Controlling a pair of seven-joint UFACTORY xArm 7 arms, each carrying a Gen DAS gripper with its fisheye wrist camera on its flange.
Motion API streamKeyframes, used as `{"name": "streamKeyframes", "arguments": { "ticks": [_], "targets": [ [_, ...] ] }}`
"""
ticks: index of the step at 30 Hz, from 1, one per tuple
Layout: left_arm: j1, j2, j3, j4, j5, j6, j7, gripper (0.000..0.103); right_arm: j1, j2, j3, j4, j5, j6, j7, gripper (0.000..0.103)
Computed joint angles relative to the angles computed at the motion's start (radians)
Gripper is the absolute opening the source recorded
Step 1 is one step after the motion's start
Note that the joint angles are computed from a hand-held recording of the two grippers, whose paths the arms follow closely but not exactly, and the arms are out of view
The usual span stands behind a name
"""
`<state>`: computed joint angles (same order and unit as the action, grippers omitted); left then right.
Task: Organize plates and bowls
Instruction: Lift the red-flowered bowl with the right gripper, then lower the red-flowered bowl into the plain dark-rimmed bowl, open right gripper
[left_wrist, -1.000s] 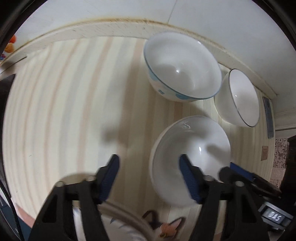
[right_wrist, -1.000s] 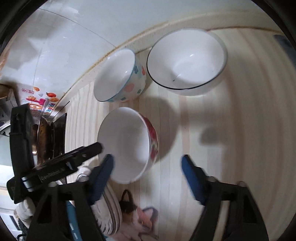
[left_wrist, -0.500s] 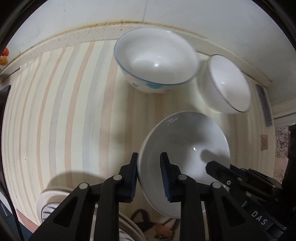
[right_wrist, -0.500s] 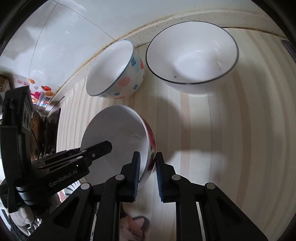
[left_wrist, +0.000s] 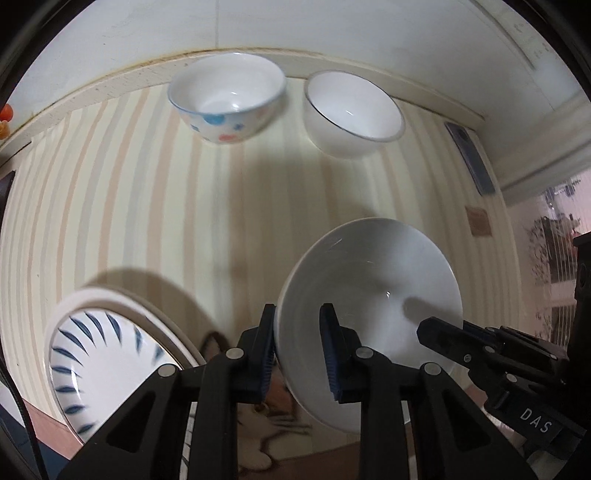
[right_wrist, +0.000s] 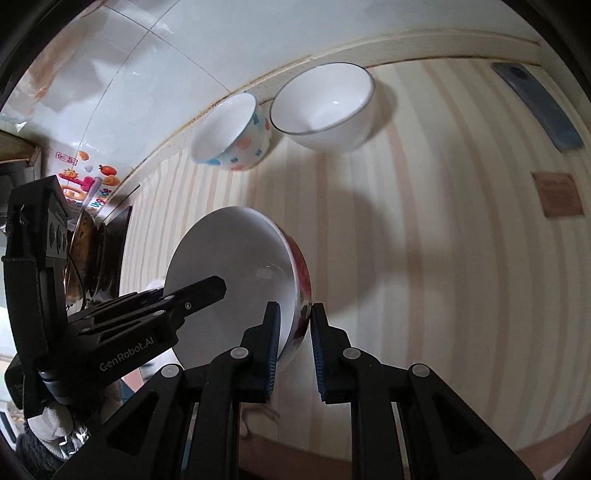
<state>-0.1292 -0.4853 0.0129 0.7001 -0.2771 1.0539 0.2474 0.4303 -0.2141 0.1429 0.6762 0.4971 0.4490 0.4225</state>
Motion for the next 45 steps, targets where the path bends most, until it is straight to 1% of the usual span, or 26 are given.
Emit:
{"name": "streamKeyframes", "arguments": {
  "ticks": [2, 6, 10, 12, 15, 20, 22, 25, 28, 30, 31, 32, 33, 34, 35, 36, 38, 40, 41, 43, 45],
  "targets": [
    [-0.012, -0.008, -0.017, -0.014, -0.001, -0.005, -0.007, 0.021, -0.002, -0.054, 0.01, -0.04, -0.017, 0.017, 0.032, 0.019],
    [-0.034, -0.028, -0.033, -0.053, 0.004, -0.016, -0.01, 0.021, 0.012, -0.114, 0.016, -0.099, -0.038, 0.027, 0.078, 0.019],
    [-0.059, -0.045, -0.07, -0.11, 0.036, -0.07, -0.032, 0.021, 0.039, -0.138, 0.002, -0.151, -0.021, 0.016, 0.086, 0.019],
    [-0.068, -0.048, -0.067, -0.126, 0.047, -0.076, -0.029, 0.021, 0.046, -0.141, 0.001, -0.173, -0.016, 0.009, 0.093, 0.019],
    [-0.078, -0.036, -0.071, -0.138, 0.064, -0.085, -0.038, 0.021, 0.07, -0.15, -0.016, -0.207, 0.017, -0.009, 0.08, 0.019],
    [-0.09, -0.024, -0.076, -0.141, 0.079, -0.083, -0.054, 0.021, 0.088, -0.127, -0.021, -0.212, 0.038, -0.031, 0.069, 0.019],
    [-0.09, -0.014, -0.077, -0.133, 0.088, -0.066, -0.063, 0.021, 0.094, -0.125, -0.03, -0.212, 0.052, -0.028, 0.052, 0.019],
    [-0.091, -0.023, -0.077, -0.113, 0.093, -0.047, -0.076, 0.022, 0.103, -0.126, -0.058, -0.207, 0.11, -0.003, 0.003, 0.019],
    [-0.078, -0.045, -0.054, -0.067, 0.087, -0.001, -0.077, 0.022, 0.079, -0.173, -0.072, -0.217, 0.125, 0.032, -0.018, 0.019],
    [-0.066, -0.047, -0.043, -0.025, 0.083, 0.007, -0.078, 0.022, 0.049, -0.222, -0.084, -0.224, 0.109, 0.057, -0.025, 0.019],
    [-0.06, -0.038, -0.04, 0.003, 0.078, 0.003, -0.08, 0.024, 0.031, -0.24, -0.088, -0.223, 0.095, 0.066, -0.022, 0.019],
    [-0.054, -0.011, -0.039, 0.044, 0.075, -0.007, -0.089, 0.03, 0.013, -0.253, -0.098, -0.217, 0.084, 0.069, -0.025, 0.024],
    [-0.05, 0.012, -0.038, 0.072, 0.069, -0.016, -0.093, 0.032, 0.004, -0.25, -0.118, -0.204, 0.087, 0.067, -0.047, 0.035],
    [-0.047, 0.053, -0.036, 0.111, 0.058, -0.039, -0.099, 0.032, 0.001, -0.238, -0.136, -0.188, 0.097, 0.063, -0.073, 0.041],
    [-0.04, 0.105, -0.042, 0.152, 0.058, -0.065, -0.114, 0.032, -0.006, -0.217, -0.157, -0.166, 0.112, 0.05, -0.103, 0.048],
    [-0.036, 0.143, -0.046, 0.182, 0.057, -0.076, -0.13, 0.032, -0.014, -0.2, -0.167, -0.146, 0.123, 0.044, -0.125, 0.05],
    [-0.032, 0.262, -0.049, 0.277, 0.032, -0.093, -0.164, 0.032, -0.014, -0.124, -0.202, -0.078, 0.181, 0.026, -0.216, 0.05],
    [-0.026, 0.348, -0.051, 0.341, 0.014, -0.104, -0.181, 0.032, -0.032, -0.038, -0.204, -0.009, 0.221, -0.005, -0.269, 0.05],
    [-0.024, 0.412, -0.058, 0.391, 0.016, -0.107, -0.204, 0.032, -0.043, 0.016, -0.205, 0.034, 0.24, -0.012, -0.291, 0.05],
    [-0.02, 0.49, -0.069, 0.452, 0.033, -0.106, -0.231, 0.032, -0.059, 0.11, -0.204, 0.111, 0.306, -0.019, -0.35, 0.05],
    [-0.021, 0.555, -0.08, 0.503, 0.044, -0.106, -0.244, 0.032, -0.087, 0.194, -0.188, 0.184, 0.32, -0.017, -0.36, 0.05]
  ]
}}
